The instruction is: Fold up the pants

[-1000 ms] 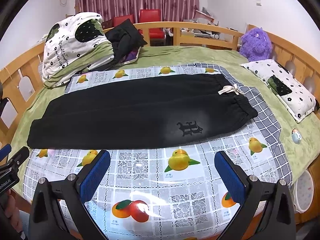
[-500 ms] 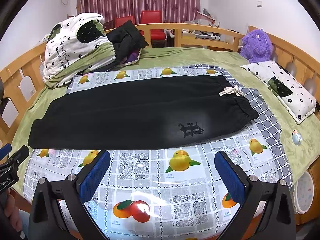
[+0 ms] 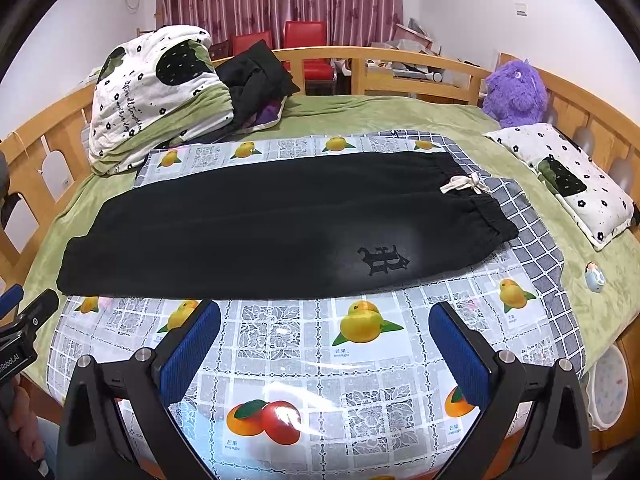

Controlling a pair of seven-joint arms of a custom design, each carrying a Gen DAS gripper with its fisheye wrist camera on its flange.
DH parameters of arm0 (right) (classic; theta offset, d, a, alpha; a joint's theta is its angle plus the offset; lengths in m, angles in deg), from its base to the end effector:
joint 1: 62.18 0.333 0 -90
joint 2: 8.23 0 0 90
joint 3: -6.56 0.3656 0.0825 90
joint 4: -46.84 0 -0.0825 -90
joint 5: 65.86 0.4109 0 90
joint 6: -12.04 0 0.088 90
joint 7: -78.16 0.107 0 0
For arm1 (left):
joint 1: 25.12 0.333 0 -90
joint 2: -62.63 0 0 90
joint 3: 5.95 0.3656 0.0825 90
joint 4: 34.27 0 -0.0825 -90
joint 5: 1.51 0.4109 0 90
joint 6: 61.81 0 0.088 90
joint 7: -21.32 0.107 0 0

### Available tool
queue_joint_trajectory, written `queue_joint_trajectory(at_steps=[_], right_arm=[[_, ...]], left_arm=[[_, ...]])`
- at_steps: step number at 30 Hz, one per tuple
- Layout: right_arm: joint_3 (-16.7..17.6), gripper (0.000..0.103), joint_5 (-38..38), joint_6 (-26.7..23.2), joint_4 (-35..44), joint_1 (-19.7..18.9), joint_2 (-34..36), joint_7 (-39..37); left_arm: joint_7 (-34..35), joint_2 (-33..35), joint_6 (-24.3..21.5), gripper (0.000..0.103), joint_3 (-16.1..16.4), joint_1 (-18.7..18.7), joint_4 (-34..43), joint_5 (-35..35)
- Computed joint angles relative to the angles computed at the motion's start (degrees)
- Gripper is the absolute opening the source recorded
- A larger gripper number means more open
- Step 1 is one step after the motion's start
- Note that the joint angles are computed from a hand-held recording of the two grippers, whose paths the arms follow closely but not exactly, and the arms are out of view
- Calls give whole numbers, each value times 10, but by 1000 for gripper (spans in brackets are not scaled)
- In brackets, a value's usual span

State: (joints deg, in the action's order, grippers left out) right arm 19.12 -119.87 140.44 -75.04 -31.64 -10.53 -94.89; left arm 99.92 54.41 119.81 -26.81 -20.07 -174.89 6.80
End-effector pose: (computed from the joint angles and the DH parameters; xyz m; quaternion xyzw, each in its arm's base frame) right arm 0.4353 0.3767 0.4884 -0.5168 0.7641 -0.3162 0.2215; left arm 0.5027 -0.1620 0.4808 -0.5612 0.7176 -0.3223 0.2574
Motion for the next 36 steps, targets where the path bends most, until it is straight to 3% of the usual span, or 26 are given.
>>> queue_joint_trajectory(at_steps=[4, 10, 13, 15, 21, 24, 27, 29, 31, 33, 36], right_arm=[[0, 102, 0, -1, 1, 1, 1, -1], [-1, 102, 3, 4, 3, 1, 2, -3], [-1, 102, -2, 10, 3, 1, 2, -3], [0, 102, -6, 11, 4, 1, 3, -2], [-10, 102, -13, 50, 5, -6, 13, 1], [-20, 101, -10, 103, 5, -16, 23, -3], [-29, 97, 3, 117, 19, -24, 37, -33], [-39, 97, 1, 135, 18, -33, 36, -37], [-53, 97, -7, 184, 0, -51, 25, -30], [-67, 96, -15, 240, -21, -74, 18, -26], [-77, 90, -23, 265, -47, -102, 16, -20]], left_arm=[[4, -1, -1, 103, 4, -5, -1, -4], [48, -3, -5, 103, 46, -58, 0, -54], [110, 2, -10, 103, 98, -122, 4, -120], [184, 7, -11, 103, 151, -188, 9, -202], [335, 36, -25, 103, 201, -259, 47, -396], [346, 60, -42, 103, 189, -239, 75, -410], [331, 84, -48, 103, 174, -208, 103, -386], [291, 103, -42, 103, 173, -188, 118, -333], [278, 120, -46, 103, 169, -170, 133, -315], [304, 144, -58, 103, 149, -139, 153, -344], [310, 176, -69, 101, 125, -101, 171, -362]])
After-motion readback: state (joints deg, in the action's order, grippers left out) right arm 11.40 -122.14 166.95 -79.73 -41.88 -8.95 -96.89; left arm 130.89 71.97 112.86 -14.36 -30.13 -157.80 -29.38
